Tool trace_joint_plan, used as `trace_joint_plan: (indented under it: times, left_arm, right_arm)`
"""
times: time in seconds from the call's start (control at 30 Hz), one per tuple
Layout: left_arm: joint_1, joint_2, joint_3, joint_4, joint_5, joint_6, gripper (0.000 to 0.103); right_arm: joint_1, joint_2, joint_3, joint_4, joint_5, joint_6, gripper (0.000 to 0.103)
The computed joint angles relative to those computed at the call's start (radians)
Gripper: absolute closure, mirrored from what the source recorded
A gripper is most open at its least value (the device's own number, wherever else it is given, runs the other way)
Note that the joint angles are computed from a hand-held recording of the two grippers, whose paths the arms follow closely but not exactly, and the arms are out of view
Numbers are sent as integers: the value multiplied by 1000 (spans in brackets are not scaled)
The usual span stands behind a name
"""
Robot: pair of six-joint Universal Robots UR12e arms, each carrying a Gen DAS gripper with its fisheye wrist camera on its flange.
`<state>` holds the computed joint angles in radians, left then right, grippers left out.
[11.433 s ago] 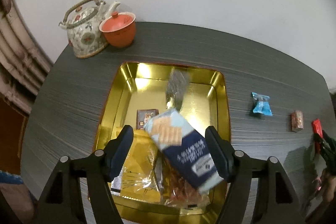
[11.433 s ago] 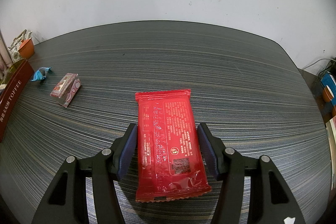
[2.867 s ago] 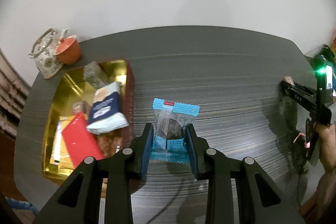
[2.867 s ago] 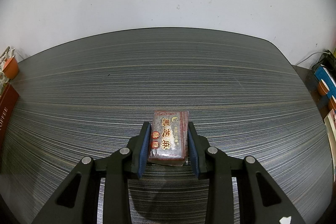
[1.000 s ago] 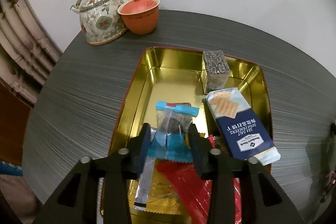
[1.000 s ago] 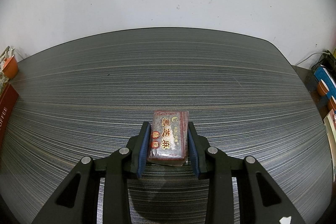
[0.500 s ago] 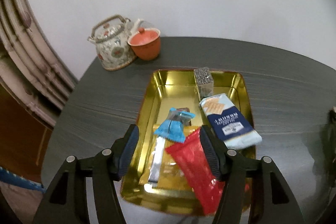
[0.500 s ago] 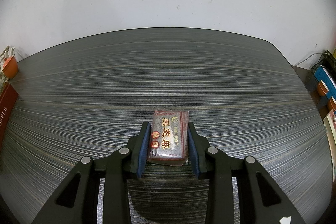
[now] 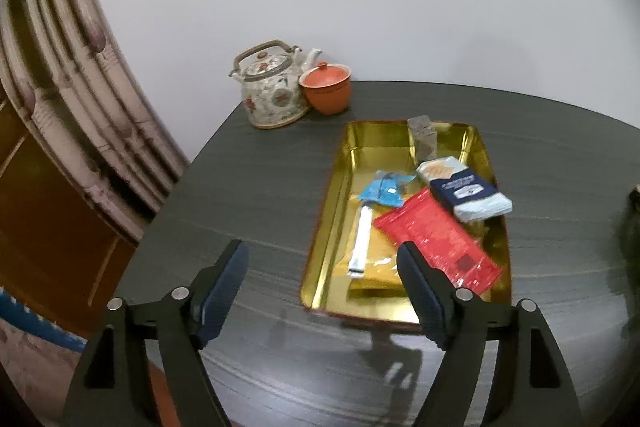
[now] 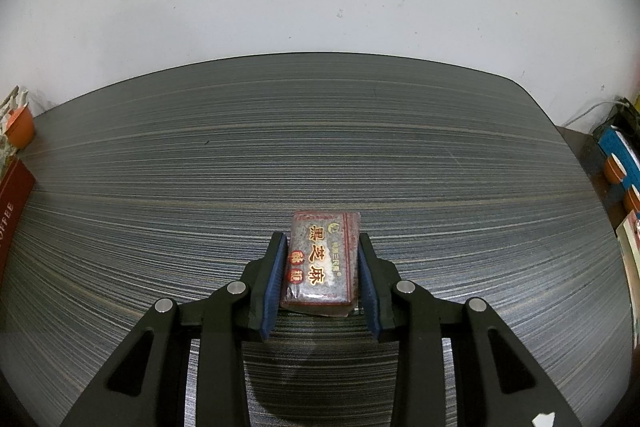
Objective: Organize snacks
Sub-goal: 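Carry the brown box over the gold tray with the right gripper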
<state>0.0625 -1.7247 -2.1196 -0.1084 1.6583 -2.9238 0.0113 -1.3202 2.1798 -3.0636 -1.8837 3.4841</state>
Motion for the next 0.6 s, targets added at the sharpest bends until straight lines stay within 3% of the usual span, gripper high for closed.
trace_joint_plan:
  times: [0.37, 0.6]
  left_arm:
    - [20, 5, -34, 28, -36, 13, 24]
    - [36, 13, -38, 4, -87, 32, 23]
  right_arm:
    - [27, -37, -17, 84, -22, 58, 75]
    - [94, -78, -42, 111, -10, 30, 75]
